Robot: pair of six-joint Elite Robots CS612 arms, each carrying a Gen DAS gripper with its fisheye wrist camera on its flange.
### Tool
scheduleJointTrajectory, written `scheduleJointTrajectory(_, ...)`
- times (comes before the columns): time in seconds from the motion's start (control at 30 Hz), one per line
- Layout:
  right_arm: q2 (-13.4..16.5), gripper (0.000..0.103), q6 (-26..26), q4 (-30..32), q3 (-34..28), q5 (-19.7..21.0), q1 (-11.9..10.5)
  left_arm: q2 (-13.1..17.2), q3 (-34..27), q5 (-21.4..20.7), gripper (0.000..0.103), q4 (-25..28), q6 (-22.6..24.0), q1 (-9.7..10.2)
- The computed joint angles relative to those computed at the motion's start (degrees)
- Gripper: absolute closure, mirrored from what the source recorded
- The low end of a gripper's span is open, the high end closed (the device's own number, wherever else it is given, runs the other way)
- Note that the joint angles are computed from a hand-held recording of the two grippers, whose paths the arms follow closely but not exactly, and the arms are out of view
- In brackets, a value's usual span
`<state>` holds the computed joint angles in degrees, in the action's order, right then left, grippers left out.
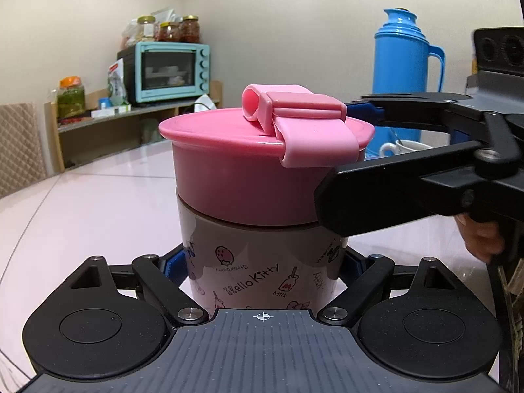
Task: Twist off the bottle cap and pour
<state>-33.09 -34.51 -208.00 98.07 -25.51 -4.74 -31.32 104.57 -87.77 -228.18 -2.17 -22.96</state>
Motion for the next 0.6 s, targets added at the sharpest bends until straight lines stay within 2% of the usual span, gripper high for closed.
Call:
scheduleJointTrajectory(0.27, 1.5, 0.008, 10.2, -10.8, 0.2, -6.2, 1.4, 0.0, 0.0, -0.1, 0.012, 0.0, 0.0, 0.06)
scheduleJointTrajectory(0.43, 2.0, 0.011, 12.8, -13.7, 0.2, -9.3, 2.0, 0.0, 0.0, -0.1, 0.012, 0.0, 0.1, 0.12)
scheduleJointTrajectory(0.53, 2.3, 0.012, 14.0, -13.5, 0.1, -8.8, 1.9, 0.0, 0.0, -0.1, 0.012, 0.0, 0.1, 0.13)
scheduleJointTrajectory(0.6, 2.5, 0.017, 14.4, -13.6, -0.1, -8.8, 2.0, 0.0, 0.0, -0.1, 0.012, 0.0, 0.1, 0.14)
